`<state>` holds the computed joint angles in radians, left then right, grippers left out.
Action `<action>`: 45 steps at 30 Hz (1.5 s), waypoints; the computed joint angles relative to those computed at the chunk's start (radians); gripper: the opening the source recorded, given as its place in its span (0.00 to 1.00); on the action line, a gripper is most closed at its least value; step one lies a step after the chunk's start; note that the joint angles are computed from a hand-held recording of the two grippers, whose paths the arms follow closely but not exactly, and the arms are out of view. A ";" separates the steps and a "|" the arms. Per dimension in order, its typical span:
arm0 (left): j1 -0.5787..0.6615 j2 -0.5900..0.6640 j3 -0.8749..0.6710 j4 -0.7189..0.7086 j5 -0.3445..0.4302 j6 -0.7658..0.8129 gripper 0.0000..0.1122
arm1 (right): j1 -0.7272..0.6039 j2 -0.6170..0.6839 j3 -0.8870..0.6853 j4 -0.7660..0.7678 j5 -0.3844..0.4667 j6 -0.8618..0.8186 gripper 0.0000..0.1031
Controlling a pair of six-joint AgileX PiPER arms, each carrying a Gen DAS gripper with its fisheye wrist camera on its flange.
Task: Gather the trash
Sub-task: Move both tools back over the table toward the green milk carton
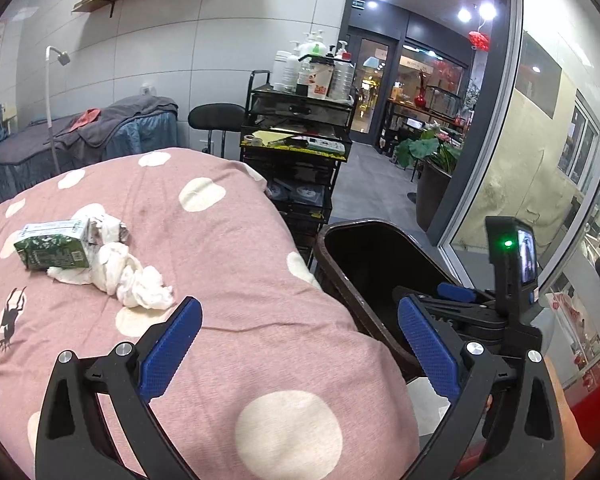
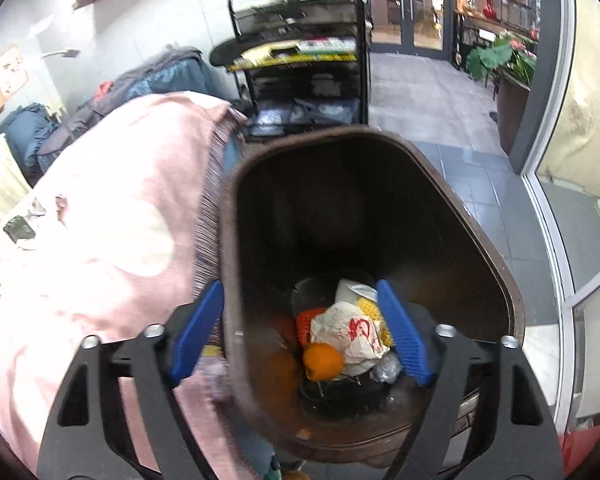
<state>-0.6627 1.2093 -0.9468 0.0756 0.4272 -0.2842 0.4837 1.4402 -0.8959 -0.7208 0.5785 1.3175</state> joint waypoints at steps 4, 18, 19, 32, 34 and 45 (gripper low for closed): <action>0.039 -0.053 0.035 0.005 0.003 0.006 0.86 | 0.052 -0.016 -0.022 -0.034 0.014 0.034 0.81; 0.346 -0.220 0.151 -0.281 0.058 0.354 0.86 | 0.202 0.023 -0.139 -0.065 -0.001 0.040 0.83; 0.375 -0.226 0.156 -0.313 0.065 0.392 0.86 | 0.213 0.036 -0.159 -0.056 0.003 0.024 0.83; 0.810 -0.272 0.209 -0.677 0.214 0.868 0.86 | 0.300 0.198 -0.408 0.088 -0.001 -0.207 0.83; 0.887 -0.266 0.211 -0.727 0.247 0.942 0.86 | 0.308 0.238 -0.474 0.143 0.000 -0.291 0.83; 1.236 -0.196 0.199 -0.917 0.394 1.231 0.86 | 0.322 0.589 -1.059 0.475 0.161 -0.830 0.83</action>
